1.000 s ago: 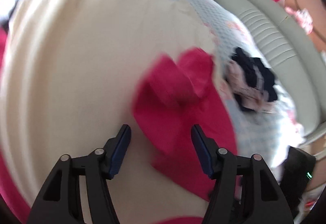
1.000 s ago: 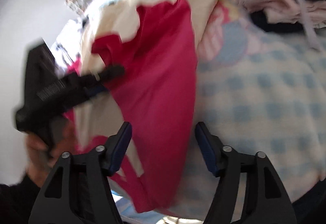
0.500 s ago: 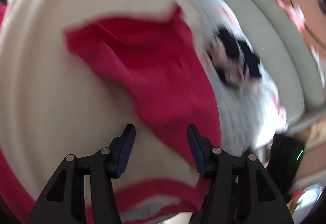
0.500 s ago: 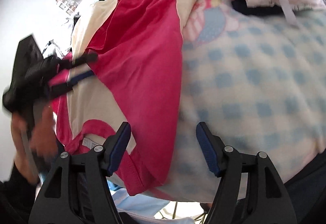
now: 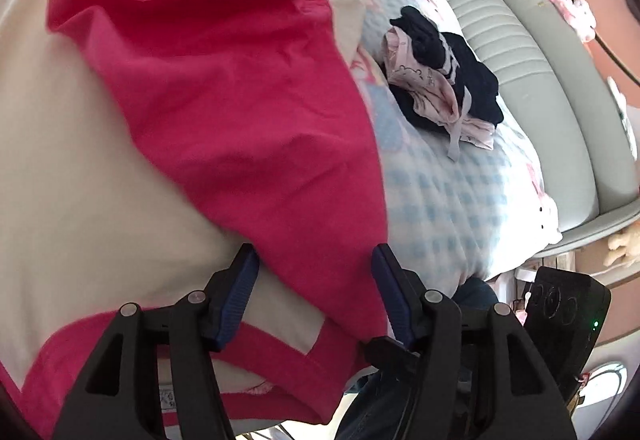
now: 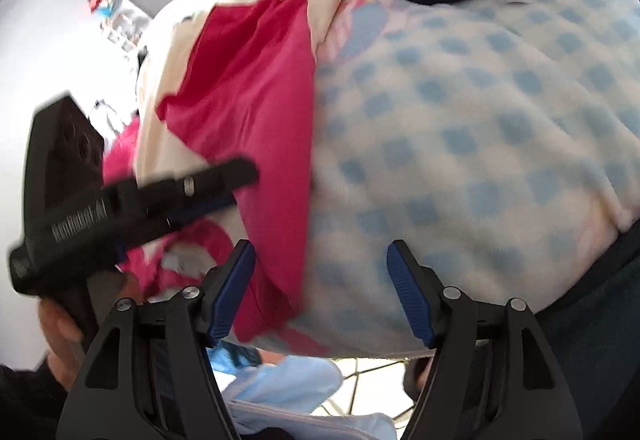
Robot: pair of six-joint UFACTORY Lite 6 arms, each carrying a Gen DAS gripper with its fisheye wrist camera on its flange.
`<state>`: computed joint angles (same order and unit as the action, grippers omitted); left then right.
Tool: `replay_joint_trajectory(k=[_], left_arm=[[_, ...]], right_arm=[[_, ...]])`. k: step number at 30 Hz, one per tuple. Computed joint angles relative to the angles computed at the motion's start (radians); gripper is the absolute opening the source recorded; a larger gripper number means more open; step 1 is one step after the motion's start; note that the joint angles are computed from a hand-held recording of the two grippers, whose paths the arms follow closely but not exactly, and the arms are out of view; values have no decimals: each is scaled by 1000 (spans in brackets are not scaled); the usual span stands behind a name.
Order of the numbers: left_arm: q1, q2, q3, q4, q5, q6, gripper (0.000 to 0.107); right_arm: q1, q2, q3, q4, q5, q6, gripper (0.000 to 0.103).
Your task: Fold clothes
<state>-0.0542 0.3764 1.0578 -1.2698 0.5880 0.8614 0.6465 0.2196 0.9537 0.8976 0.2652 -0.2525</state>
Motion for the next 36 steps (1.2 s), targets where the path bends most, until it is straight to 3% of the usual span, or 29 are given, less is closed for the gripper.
replay_joint_trajectory(k=[2,3,8,12,14,18,20,22,25,29,36], left_arm=[[-2,7,17,6,-1,-19,38],[-4,11,27,11,-3,-32,35],[-10,24,65,33,-16,-80,9],[6,-30,53,52,-57,-88,5],[40,-52,57,59,-61,-77,4],[92,-10,152,189,-88,-151,4],[115,62,231,257,-38,-193,4],[127,147,300,331,40,-257,5],[147,115,212,203,127,-145,9],[133,52,83,57,169,2,45],[94,49,17,-87,206,89,46]], right_arm=[[-19,-21,-31,149,-2,-112,70],[-30,-27,-40,204,4,-156,70],[-46,-32,-12,114,15,-117,70],[-54,-27,84,-154,47,55,70],[-79,-47,96,-128,47,24,70],[-102,-40,99,-95,30,23,73],[-90,4,117,-103,38,47,73],[-81,35,112,25,53,-75,73],[-48,90,124,46,64,-81,73],[-40,38,64,60,23,-51,73],[-108,-52,-29,-55,17,67,73]])
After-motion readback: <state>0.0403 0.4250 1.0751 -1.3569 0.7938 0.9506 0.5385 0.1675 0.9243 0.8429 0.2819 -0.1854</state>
